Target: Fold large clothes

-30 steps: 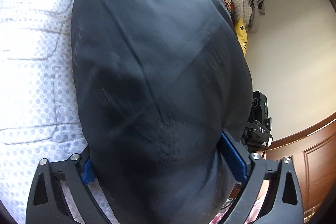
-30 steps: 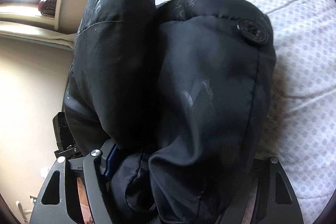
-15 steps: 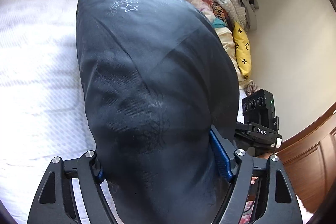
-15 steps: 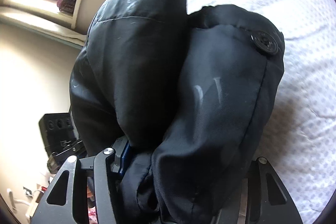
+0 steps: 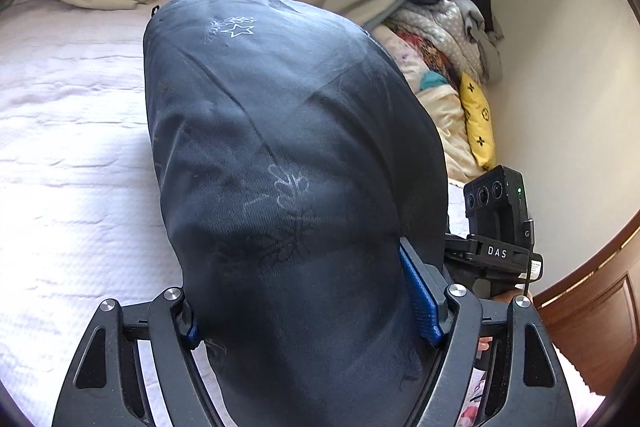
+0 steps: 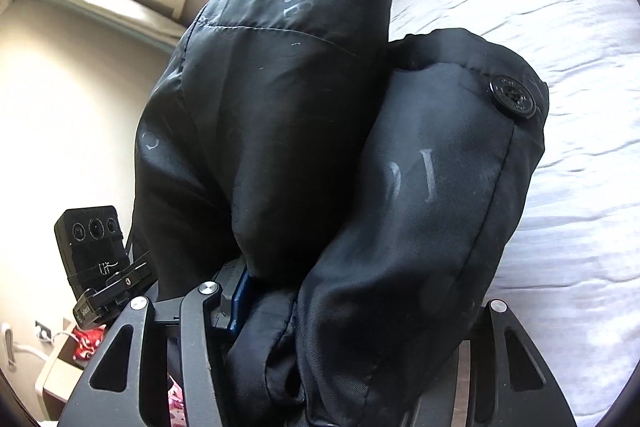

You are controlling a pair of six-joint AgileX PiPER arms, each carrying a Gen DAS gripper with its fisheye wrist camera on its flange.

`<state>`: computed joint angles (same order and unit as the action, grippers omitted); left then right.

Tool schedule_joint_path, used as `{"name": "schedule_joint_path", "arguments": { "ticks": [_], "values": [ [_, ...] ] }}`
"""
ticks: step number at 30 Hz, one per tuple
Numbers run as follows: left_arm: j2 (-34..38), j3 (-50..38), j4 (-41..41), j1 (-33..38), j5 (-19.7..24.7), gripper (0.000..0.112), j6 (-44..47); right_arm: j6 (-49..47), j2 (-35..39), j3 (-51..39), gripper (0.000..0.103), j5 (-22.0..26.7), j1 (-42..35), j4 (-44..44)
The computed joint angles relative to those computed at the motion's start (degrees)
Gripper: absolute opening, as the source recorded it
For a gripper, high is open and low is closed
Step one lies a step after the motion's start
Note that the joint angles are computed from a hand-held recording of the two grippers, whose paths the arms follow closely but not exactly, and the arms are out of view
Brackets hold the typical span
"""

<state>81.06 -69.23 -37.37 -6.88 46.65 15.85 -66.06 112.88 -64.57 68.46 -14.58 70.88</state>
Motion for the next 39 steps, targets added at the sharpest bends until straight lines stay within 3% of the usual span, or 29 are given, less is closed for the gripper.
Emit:
{"name": "schedule_joint_path", "arguments": {
  "ticks": [9, 15, 20, 24, 29, 35, 36, 39],
  "values": [
    [-4.37, 6.12, -3.71, 9.74, 1.87, 0.08, 5.13, 2.11, 3.16, -2.2, 0.052, -3.81, 8.57, 2.38],
    [-0.86, 11.25, -12.43, 18.38, 4.47, 0.084, 14.11, 2.04, 5.79, -2.79, 0.053, -7.28, 10.75, 1.15],
    [0.96, 13.16, -14.09, 21.08, 6.22, 0.092, 15.95, 4.65, 6.95, -4.08, 0.07, -9.46, 10.09, -1.72],
    [-0.49, 12.02, -9.84, 20.15, 6.68, 0.095, 11.25, 6.32, 4.93, -2.78, 0.083, -10.46, 9.36, -3.69],
    [-3.83, 10.47, -3.78, 19.35, 8.36, 0.095, 5.34, 10.02, 0.57, -2.83, 0.085, -10.55, 6.06, -9.11],
    [-12.45, 11.1, 11.4, 13.57, 5.5, 0.095, -6.44, 1.96, -13.03, 5.78, 0.085, -21.45, 1.16, -7.34],
    [-15.32, 11.51, 17.1, 10.44, 4.42, 0.095, -10.85, -1.07, -15.47, 7.62, 0.083, -21.31, 0.75, -5.53],
    [-20.32, 11.92, 26.48, 3.77, 4.33, 0.095, -19.47, -11.82, -20.07, 12.07, 0.068, -14.59, -1.27, -0.86]
  ]
}}
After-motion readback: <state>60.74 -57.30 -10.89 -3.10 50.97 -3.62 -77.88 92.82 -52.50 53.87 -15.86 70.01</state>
